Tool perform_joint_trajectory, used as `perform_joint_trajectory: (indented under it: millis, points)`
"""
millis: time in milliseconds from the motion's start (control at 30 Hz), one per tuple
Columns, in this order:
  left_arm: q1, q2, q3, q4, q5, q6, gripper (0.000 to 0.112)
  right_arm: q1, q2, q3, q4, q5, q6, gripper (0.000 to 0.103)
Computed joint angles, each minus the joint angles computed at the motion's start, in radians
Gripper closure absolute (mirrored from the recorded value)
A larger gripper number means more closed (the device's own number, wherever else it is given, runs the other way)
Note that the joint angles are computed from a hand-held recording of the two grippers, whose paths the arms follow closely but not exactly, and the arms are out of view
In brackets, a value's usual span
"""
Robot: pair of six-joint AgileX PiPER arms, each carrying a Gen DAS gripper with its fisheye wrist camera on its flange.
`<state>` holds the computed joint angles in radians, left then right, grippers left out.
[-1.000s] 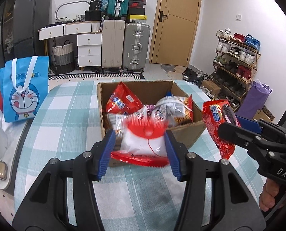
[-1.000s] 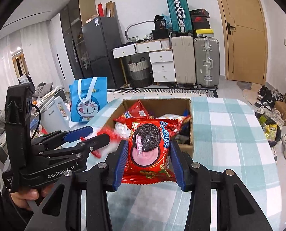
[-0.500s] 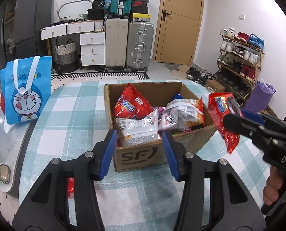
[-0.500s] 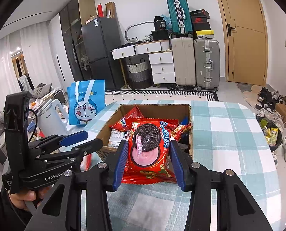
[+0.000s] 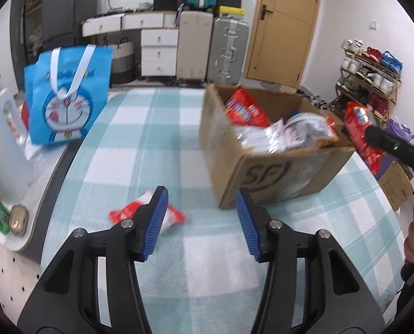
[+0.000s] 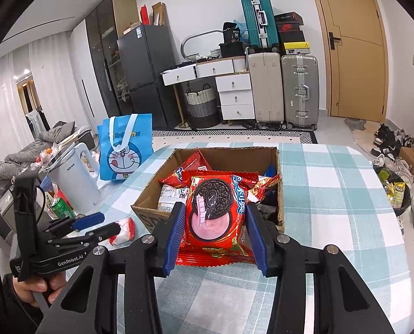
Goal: Organize snacks
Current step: 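Lift both held packs and carry them over the cardboard box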
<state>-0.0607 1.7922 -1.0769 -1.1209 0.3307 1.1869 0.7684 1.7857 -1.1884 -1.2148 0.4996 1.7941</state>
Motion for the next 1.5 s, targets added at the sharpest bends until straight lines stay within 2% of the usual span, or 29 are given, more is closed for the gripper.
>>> perform_joint_trajectory:
  millis: [133, 233, 433, 567, 633, 700, 733, 833, 1100, 1267, 1500]
  points:
    - [0.055, 0.039, 0.006, -0.018, 0.013, 0.007, 0.048, -0.002, 0.012, -0.002, 0.003, -0.011, 0.004, 0.059]
    - [0.081, 0.086, -0.025, 0.017, 0.024, -0.046, 0.045, -0.008, 0.023, -0.008, 0.014, -0.021, -0.004, 0.059]
    - [0.081, 0.201, -0.124, 0.209, 0.037, -0.247, 0.043, -0.012, 0.031, -0.014, 0.029, -0.021, -0.017, 0.059]
    - [0.054, 0.258, -0.173, 0.324, 0.004, -0.367, 0.043, -0.018, 0.039, -0.021, 0.045, -0.024, -0.035, 0.059]
    - [0.051, 0.285, -0.202, 0.362, 0.013, -0.415, 0.045, -0.021, 0.042, -0.025, 0.049, -0.025, -0.039, 0.059]
    - [0.045, 0.289, -0.2, 0.343, -0.009, -0.392, 0.051, -0.023, 0.044, -0.026, 0.052, -0.026, -0.042, 0.059]
    - [0.039, 0.289, -0.195, 0.341, -0.025, -0.384, 0.059, -0.024, 0.045, -0.026, 0.052, -0.026, -0.042, 0.059]
    - [0.043, 0.282, -0.183, 0.285, -0.024, -0.322, 0.066, -0.025, 0.046, -0.026, 0.052, -0.026, -0.043, 0.059]
    - [0.072, 0.18, -0.074, -0.104, 0.001, 0.067, 0.067, -0.032, 0.051, -0.031, 0.051, -0.034, -0.047, 0.059]
    - [0.078, 0.096, -0.027, -0.224, 0.027, 0.176, 0.067, -0.031, 0.049, -0.032, 0.039, -0.031, -0.037, 0.059]
    - [0.062, -0.01, -0.004, -0.281, 0.06, 0.219, 0.067, -0.033, 0.044, -0.027, 0.026, -0.034, -0.025, 0.059]
